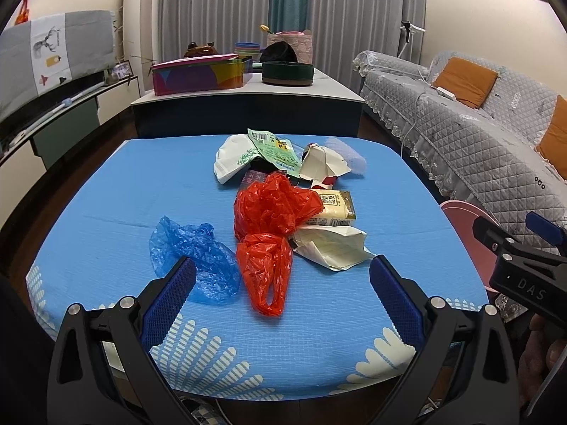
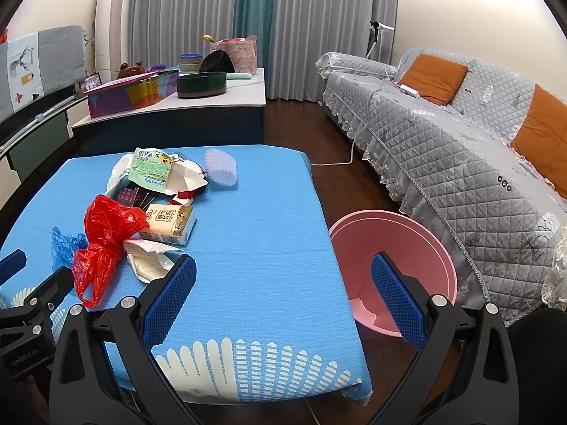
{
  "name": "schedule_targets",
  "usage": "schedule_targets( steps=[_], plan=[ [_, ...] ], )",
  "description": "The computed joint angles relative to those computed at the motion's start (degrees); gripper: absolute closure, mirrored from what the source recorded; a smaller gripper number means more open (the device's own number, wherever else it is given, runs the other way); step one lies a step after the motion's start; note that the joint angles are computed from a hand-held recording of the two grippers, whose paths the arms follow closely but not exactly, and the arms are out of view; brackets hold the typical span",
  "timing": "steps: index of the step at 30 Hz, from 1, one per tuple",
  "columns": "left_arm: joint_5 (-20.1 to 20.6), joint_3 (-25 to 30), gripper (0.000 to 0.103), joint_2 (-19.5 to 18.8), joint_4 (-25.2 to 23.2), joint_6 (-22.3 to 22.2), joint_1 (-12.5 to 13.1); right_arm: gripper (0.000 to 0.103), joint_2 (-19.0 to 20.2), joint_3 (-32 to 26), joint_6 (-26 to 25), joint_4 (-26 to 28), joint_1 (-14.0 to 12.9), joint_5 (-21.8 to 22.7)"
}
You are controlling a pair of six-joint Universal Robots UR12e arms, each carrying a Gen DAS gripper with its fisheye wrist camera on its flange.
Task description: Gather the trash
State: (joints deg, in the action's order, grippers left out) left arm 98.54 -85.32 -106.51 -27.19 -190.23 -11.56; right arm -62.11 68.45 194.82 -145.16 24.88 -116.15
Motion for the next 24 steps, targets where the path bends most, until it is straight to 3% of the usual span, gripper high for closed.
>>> schedule_targets(
  steps=[24],
  plan=[
    [-0.5, 0.1, 0.008, 0.0, -0.1, -0.3, 0.2, 0.006, 0.0, -0.1, -0.3, 0.1, 0.0, -0.5]
  ],
)
